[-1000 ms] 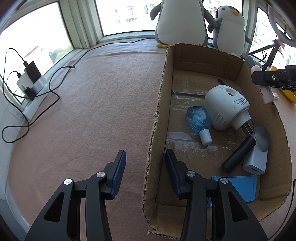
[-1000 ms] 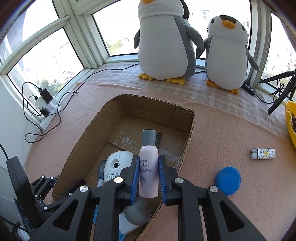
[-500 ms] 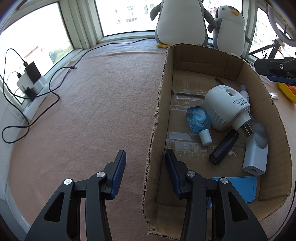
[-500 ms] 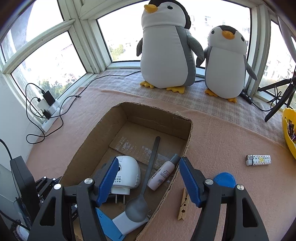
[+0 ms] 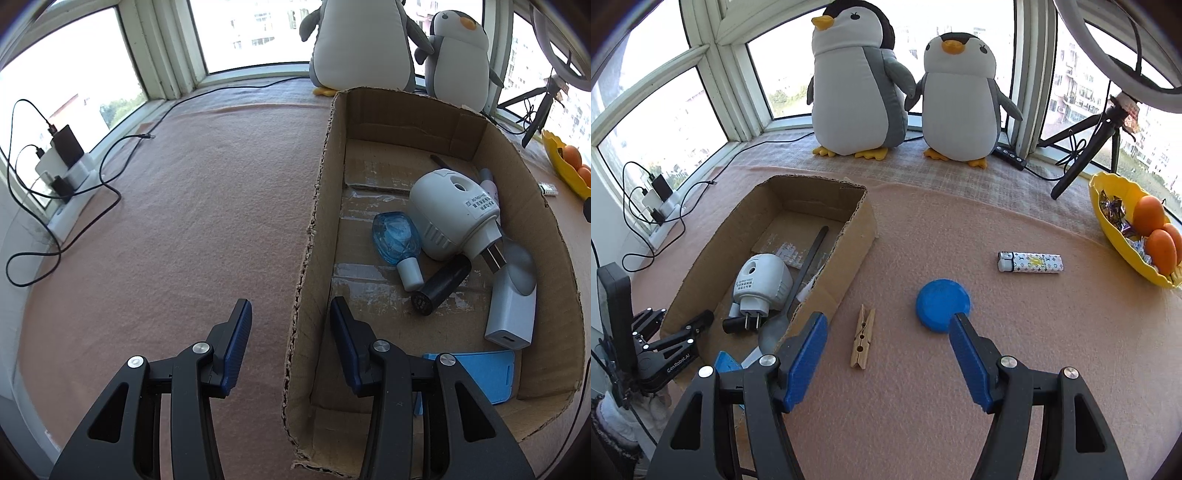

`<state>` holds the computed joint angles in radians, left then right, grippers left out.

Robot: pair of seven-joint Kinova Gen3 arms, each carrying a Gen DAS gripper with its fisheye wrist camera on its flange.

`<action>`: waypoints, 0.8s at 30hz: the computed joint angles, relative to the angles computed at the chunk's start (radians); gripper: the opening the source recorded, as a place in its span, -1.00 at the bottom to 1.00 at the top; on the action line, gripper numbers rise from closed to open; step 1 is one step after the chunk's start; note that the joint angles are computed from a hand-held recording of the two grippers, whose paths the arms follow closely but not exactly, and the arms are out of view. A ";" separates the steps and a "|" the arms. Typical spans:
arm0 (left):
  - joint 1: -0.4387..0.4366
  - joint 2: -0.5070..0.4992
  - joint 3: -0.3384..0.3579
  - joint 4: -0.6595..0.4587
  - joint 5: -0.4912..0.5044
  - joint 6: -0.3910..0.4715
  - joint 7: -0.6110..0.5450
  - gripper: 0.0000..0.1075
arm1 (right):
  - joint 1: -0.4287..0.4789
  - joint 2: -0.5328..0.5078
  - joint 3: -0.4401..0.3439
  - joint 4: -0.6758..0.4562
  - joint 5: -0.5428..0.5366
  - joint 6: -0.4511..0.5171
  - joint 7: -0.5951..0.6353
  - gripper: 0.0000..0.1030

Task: Organize rigid objects
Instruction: 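Move the right tool toward the wooden clothespin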

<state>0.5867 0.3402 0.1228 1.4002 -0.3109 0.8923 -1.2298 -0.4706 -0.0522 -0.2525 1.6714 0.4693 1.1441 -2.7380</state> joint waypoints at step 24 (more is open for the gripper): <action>-0.002 -0.002 -0.001 0.005 0.002 -0.008 -0.002 -0.20 | 0.034 -0.020 -0.001 0.113 -0.167 -0.114 0.192 -0.15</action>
<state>0.5848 0.3385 0.1220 1.4054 -0.3090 0.8844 -1.2317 -0.4369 -0.0720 -0.2535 1.7846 0.3028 1.0298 -2.5463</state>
